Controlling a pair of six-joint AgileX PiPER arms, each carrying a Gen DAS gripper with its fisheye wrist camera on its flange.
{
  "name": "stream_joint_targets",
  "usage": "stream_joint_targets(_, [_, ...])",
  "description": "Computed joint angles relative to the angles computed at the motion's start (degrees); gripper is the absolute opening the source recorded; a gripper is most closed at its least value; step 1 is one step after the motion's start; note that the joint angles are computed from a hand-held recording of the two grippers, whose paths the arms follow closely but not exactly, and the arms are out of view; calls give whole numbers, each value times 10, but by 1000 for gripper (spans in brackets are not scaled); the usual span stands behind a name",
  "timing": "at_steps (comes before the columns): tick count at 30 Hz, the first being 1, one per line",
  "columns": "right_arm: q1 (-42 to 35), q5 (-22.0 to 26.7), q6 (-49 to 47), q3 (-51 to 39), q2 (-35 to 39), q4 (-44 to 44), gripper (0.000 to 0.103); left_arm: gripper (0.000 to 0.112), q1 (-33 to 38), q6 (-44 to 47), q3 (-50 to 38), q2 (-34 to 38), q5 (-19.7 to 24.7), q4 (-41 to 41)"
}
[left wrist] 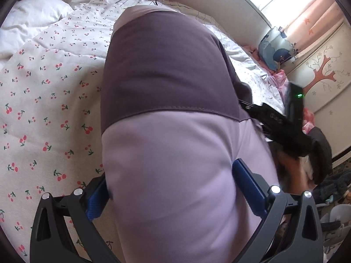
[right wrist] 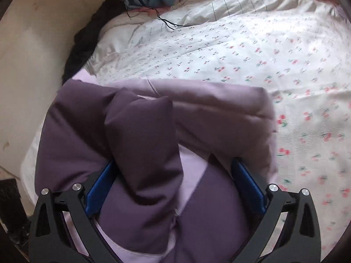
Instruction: Fold large clothes
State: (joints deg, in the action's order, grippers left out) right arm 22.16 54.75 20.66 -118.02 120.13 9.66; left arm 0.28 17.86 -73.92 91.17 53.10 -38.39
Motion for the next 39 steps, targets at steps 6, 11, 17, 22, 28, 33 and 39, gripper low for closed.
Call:
stream_joint_targets(6, [91, -123, 56, 280, -247, -112, 97, 98, -23, -45, 35, -45, -56, 57])
stream_joint_targets(11, [143, -169, 154, 414, -250, -137, 97, 97, -102, -175, 60, -97, -124, 235])
stream_joint_targets(17, [117, -239, 95, 498, -342, -31, 97, 97, -219, -316, 123, -166, -190, 466])
stream_joint_targets(22, [138, -253, 191, 529, -397, -108, 97, 97, -227, -305, 115, -169, -190, 458])
stream_joint_targets(28, [142, -216, 193, 508, -386, -161, 97, 97, -237, -323, 107, -170, -184, 458])
stream_joint_targets(33, [121, -272, 139, 545, -374, -78, 97, 97, -246, -325, 105, -172, -184, 448])
stream_joint_targets(39, [123, -285, 136, 564, -386, -69, 97, 97, -255, -327, 103, -173, -185, 451])
